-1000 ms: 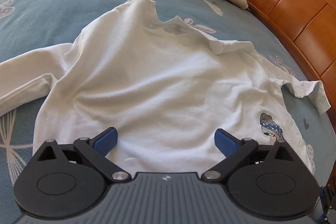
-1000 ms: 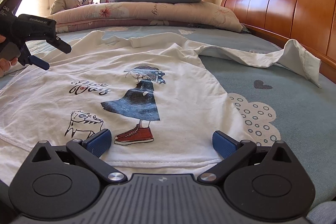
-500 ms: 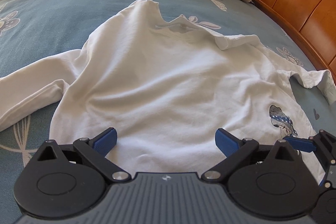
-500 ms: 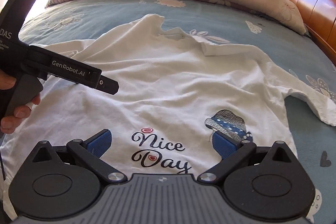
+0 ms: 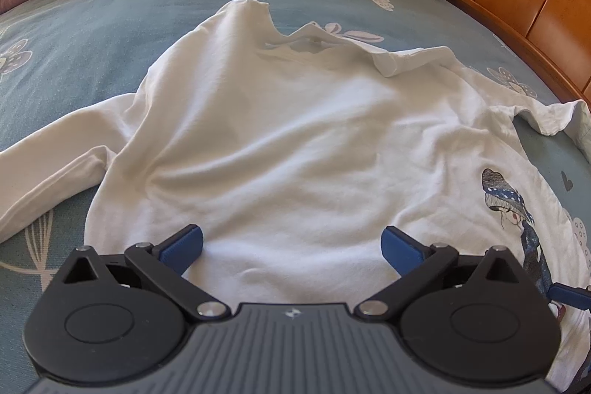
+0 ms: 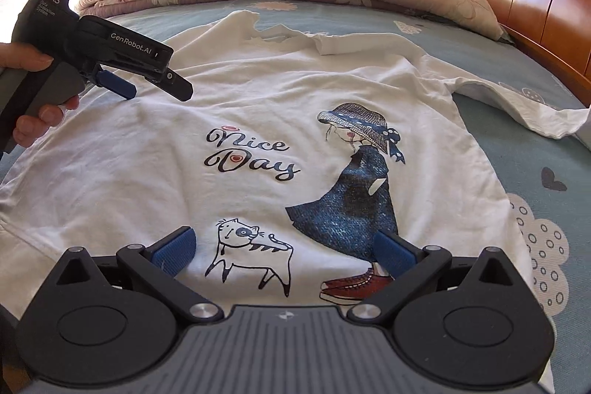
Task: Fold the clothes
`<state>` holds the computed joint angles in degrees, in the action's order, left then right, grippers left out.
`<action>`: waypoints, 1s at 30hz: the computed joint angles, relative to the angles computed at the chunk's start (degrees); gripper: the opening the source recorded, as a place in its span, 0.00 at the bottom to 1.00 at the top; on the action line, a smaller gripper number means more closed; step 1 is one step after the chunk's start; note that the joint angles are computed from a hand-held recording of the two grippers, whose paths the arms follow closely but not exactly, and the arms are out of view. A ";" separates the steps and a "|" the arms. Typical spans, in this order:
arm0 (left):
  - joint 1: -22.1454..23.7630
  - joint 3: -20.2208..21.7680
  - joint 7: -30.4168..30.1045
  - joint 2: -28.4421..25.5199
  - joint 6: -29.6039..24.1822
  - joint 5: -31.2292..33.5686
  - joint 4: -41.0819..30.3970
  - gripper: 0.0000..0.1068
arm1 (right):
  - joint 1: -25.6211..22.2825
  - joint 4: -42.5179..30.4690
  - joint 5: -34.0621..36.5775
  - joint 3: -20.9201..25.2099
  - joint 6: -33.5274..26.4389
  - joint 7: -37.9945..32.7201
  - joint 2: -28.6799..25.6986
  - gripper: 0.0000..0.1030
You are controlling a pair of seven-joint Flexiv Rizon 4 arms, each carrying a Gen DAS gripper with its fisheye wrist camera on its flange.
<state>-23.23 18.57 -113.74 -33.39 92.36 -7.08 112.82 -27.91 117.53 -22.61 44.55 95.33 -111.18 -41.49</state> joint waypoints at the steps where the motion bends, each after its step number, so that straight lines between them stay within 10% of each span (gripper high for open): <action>1: 0.17 -0.17 0.08 0.06 0.19 0.08 0.11 0.96 | 0.21 -0.12 0.01 -0.18 -0.40 0.12 0.30 1.00; 14: 7.65 -8.92 3.38 1.35 5.50 -4.32 3.54 0.96 | 13.98 -12.90 5.88 -5.15 -6.12 3.08 -3.37 1.00; 20: -1.88 1.71 1.18 -0.56 3.76 -7.72 2.24 0.96 | 14.25 -11.17 8.73 -11.15 -4.94 2.97 0.03 1.00; 30: -0.52 0.68 1.94 -0.49 4.10 -6.57 2.34 0.96 | 6.45 -34.72 19.54 9.54 -23.59 -5.38 -11.42 1.00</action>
